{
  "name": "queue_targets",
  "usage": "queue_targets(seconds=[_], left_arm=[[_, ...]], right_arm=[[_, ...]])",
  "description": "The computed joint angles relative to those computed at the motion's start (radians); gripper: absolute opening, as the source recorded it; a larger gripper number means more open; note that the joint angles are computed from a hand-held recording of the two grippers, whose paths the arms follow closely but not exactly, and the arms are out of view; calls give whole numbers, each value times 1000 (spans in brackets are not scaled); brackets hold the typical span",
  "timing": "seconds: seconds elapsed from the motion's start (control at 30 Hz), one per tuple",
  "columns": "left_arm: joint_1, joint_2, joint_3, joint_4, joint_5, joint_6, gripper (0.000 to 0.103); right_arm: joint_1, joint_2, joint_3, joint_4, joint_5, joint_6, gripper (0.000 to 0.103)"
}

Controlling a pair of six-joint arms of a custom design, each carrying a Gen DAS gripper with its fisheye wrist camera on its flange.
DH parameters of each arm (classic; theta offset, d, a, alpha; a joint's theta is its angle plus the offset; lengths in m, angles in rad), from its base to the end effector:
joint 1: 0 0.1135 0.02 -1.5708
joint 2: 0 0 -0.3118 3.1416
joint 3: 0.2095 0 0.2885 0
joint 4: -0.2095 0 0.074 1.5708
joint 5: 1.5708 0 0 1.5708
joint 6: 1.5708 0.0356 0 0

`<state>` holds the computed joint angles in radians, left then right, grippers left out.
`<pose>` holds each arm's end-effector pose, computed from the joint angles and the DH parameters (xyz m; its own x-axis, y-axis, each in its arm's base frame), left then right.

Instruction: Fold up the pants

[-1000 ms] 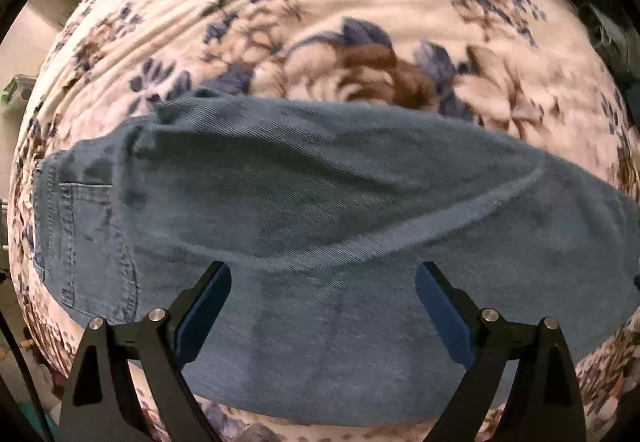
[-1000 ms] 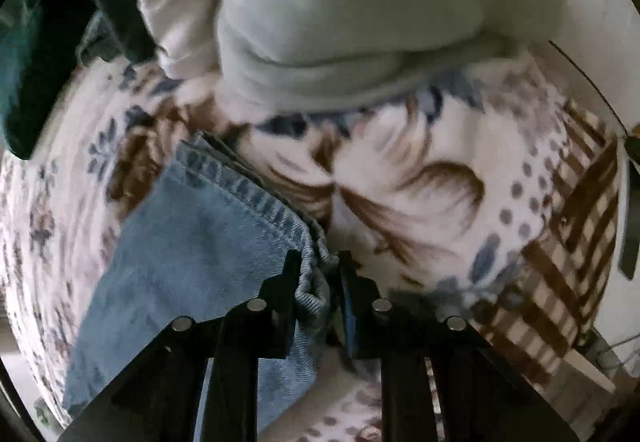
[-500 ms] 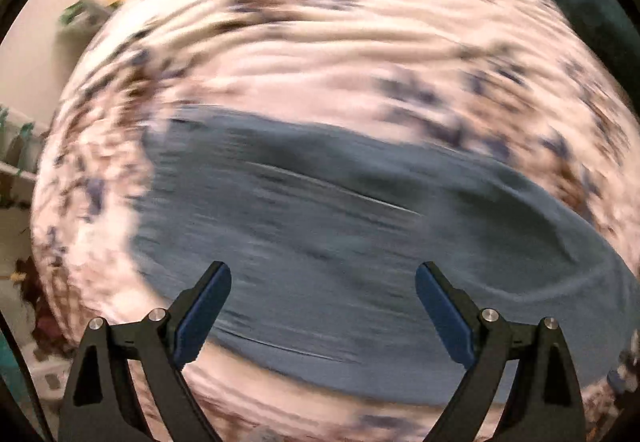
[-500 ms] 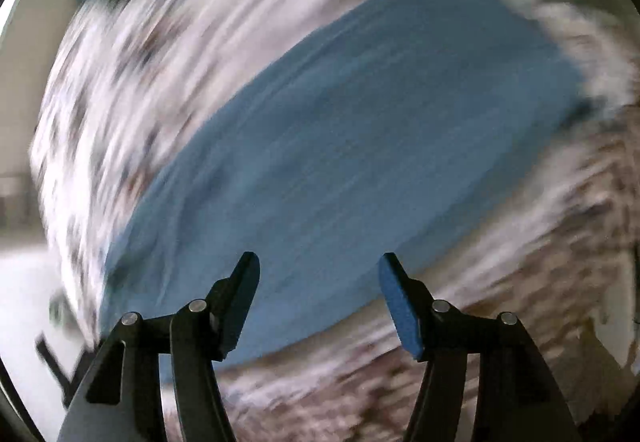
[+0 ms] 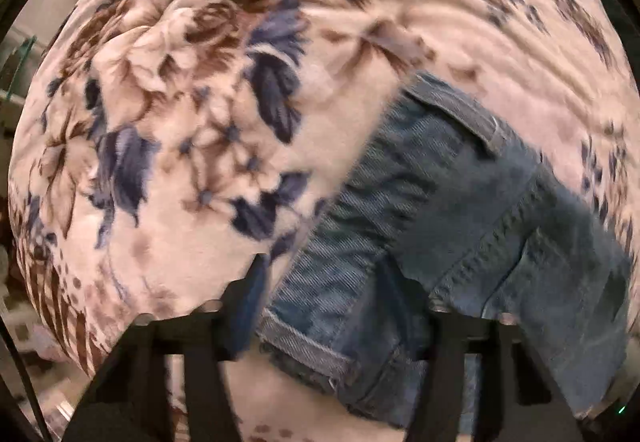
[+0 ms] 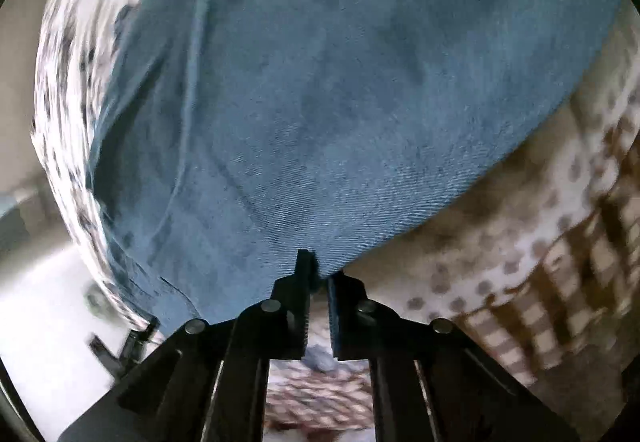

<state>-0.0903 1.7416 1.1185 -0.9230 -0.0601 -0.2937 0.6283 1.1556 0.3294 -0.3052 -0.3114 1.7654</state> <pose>0.3387 -0.0285 0.1953 -0.9786 -0.2015 -0.0410 -0.2035 0.9778 0.0503 0.1356 0.1120 0.1343 -0.5108 0.7833 0.3543 0.8469 0.3878 0.3637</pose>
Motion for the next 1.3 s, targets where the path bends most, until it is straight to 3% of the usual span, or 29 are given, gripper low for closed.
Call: queue_targets(seconds=[0.03, 0.1, 0.2, 0.27, 0.3, 0.33, 0.4, 0.57, 0.67, 0.87, 0.97, 1.0, 1.03, 1.13, 1.3], left_arm=[[-7, -18, -28, 24, -27, 19, 55], [4, -34, -63, 47, -12, 24, 55], [-11, -33, -16, -21, -44, 29, 56], [-58, -53, 37, -85, -106, 23, 55], [-98, -83, 62, -120, -131, 12, 56], [-127, -100, 82, -140, -136, 1, 59], [-193, -108, 140, -183, -120, -38, 72], [-287, 27, 302, -165, 9, -74, 72], [-346, 150, 388, -144, 13, -76, 72], [-386, 265, 446, -148, 9, -84, 72], [-381, 263, 416, -127, 13, -91, 72], [-381, 260, 405, -122, 13, -94, 72], [-382, 258, 398, -120, 13, -93, 72], [-385, 256, 391, -117, 7, -82, 72], [-386, 255, 387, -114, 21, -75, 72]], right_arm=[[-37, 44, 39, -84, -19, -106, 7], [-50, 81, 38, -115, -45, -141, 7], [-146, 127, 29, -97, -151, -249, 10], [-205, 126, 104, -240, -189, -410, 16], [-212, 110, 139, -299, -189, -463, 33], [-224, 110, 210, -383, -183, -547, 56], [-237, 135, 302, -444, -184, -628, 71], [-350, 358, 568, -392, -251, -822, 71], [-387, 613, 788, -355, -315, -986, 71], [-375, 1054, 1220, -668, -430, -1337, 70], [-377, 1093, 1215, -702, -484, -1373, 54], [-381, 1078, 1184, -661, -494, -1352, 25], [-381, 1063, 1155, -611, -497, -1310, 18], [-387, 1027, 1134, -520, -498, -1239, 13], [-341, 1002, 1241, -650, -244, -1361, 13]])
